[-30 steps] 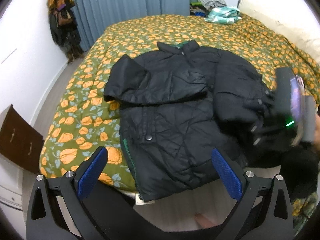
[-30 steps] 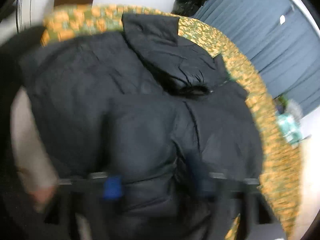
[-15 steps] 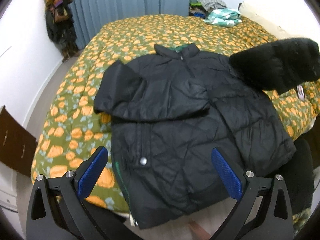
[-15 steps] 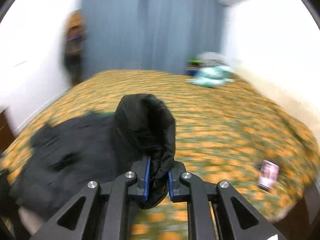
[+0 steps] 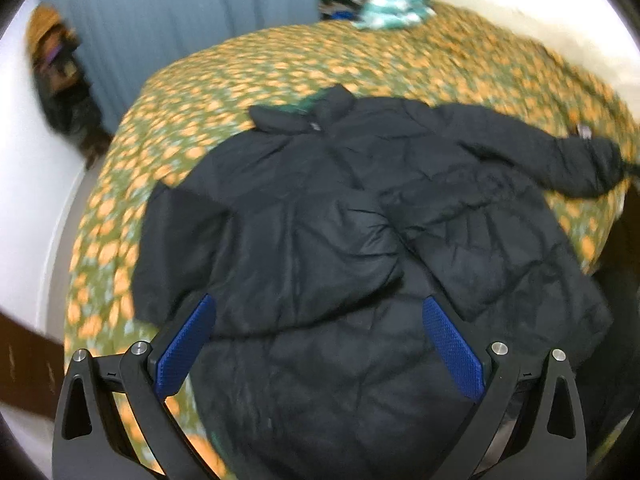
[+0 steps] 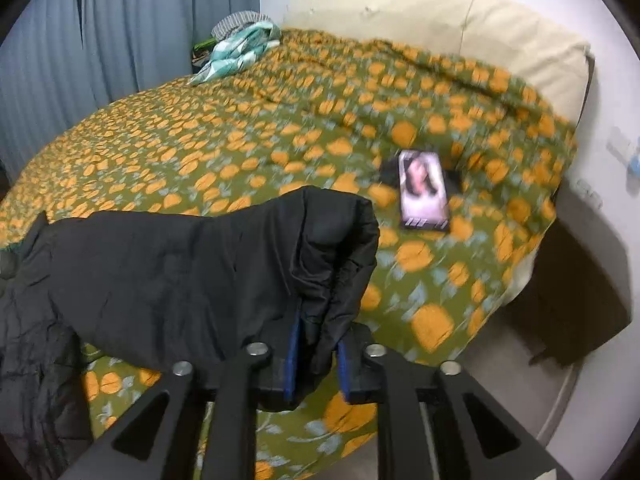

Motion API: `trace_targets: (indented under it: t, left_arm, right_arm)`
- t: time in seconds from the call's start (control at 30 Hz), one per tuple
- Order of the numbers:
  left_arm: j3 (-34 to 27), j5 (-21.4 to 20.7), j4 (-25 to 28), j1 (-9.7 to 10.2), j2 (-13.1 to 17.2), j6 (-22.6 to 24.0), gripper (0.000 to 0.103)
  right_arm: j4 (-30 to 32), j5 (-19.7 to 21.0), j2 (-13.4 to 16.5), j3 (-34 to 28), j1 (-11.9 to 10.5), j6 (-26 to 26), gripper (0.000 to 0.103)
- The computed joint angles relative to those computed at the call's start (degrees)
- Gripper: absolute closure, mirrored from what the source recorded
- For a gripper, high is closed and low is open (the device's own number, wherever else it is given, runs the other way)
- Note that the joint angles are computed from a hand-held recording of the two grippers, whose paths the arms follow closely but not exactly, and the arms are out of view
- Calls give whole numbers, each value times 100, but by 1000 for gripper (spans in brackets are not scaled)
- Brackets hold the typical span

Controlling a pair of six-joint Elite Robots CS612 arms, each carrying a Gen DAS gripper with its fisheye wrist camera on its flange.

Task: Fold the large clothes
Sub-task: 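Pull the sleeve outward from the jacket body and open the right gripper, then grasp the other sleeve cuff with the left gripper, pull it outward, release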

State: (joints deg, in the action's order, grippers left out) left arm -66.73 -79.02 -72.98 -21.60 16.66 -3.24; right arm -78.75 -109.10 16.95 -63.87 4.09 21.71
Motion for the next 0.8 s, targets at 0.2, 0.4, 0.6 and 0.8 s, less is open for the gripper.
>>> trace_targets:
  t: [0.2, 0.4, 0.6, 0.8]
  left_arm:
    - [1204, 36, -258, -67, -267, 690, 0]
    - [1592, -318, -375, 57, -368, 429, 36]
    - [993, -178, -482, 188, -249, -236, 72]
    - [-9, 332, -480, 494, -105, -1079, 72]
  right_arm:
    - [-248, 83, 230, -506, 215, -315, 19]
    - [-849, 767, 603, -1303, 562, -921, 19]
    - [-1273, 917, 832, -1557, 938, -1312, 20]
    - [-1591, 1090, 744, -1328, 1100, -1693, 20]
